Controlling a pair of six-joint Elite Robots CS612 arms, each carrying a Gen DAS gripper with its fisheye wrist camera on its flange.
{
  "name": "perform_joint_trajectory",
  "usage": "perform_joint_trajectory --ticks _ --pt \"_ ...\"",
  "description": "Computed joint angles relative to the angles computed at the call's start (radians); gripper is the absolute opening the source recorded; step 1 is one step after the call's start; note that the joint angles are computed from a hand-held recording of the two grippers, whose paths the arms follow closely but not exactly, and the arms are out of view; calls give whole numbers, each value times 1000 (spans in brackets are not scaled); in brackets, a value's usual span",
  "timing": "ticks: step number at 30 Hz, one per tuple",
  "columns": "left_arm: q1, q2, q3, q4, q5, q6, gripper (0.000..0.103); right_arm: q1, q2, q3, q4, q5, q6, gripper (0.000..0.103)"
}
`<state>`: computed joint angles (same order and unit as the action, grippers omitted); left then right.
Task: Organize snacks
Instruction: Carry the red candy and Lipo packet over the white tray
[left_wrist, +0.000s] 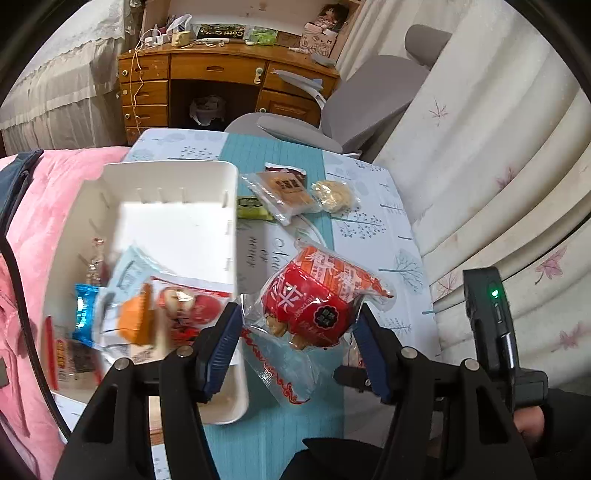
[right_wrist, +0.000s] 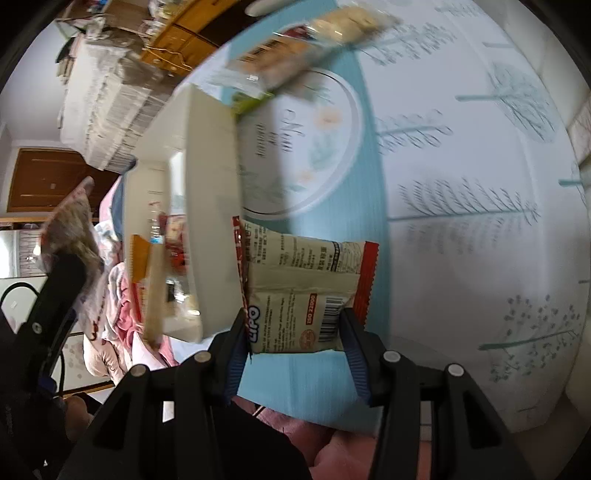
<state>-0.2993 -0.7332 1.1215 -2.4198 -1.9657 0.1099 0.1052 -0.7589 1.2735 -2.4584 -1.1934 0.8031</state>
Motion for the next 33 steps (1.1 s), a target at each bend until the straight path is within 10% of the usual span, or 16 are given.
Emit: perform_joint_trajectory --ticks 17,33 --pt "100 26 -81 22 -31 78 58 84 97 -181 -197 -124 29 48" --pt "164 104 -219 157 46 93 58 156 215 -403 -150 -206 -64 51"
